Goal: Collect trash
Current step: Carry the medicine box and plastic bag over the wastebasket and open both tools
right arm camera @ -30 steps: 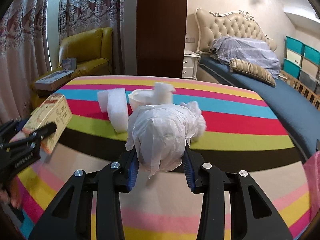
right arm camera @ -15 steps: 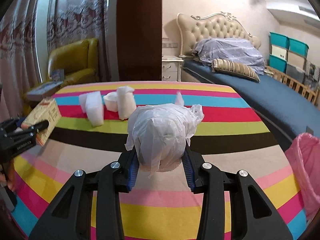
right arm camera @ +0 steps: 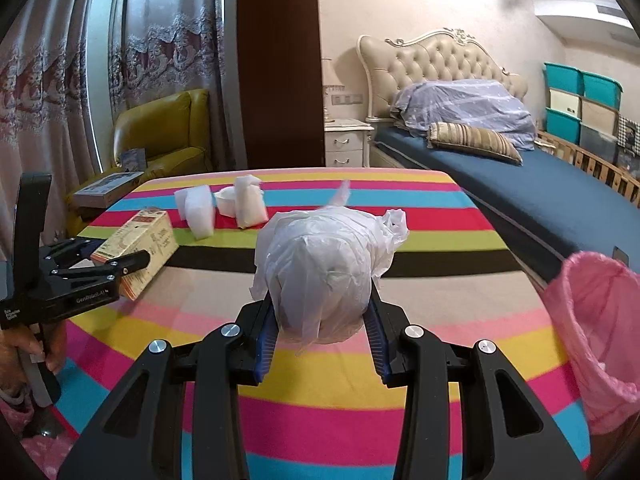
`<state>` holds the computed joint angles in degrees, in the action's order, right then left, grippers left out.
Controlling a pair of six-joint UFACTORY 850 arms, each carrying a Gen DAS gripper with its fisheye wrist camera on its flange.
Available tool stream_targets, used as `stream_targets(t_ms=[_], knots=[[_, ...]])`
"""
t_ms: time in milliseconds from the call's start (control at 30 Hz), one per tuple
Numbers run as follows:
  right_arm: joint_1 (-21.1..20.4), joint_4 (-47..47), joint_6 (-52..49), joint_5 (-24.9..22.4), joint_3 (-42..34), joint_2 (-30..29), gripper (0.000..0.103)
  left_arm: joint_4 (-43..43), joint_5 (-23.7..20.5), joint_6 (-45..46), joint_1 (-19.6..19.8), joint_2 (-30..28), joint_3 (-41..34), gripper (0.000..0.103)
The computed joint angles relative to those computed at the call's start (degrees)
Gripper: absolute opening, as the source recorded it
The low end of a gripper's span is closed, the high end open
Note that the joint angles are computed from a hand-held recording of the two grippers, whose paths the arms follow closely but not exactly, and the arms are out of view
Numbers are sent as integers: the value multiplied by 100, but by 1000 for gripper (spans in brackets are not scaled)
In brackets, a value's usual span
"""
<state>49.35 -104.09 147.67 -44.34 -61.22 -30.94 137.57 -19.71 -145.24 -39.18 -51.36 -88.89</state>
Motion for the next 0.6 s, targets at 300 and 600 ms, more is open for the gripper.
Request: stream_targets(t_ms=[300, 600], knots=[[-59, -322, 885, -173, 708, 355, 38, 208, 103, -93, -221, -124, -220, 55], [-205, 324, 1019, -872, 1668, 1120, 38, 1184, 1056, -896, -470, -612, -1212, 55]])
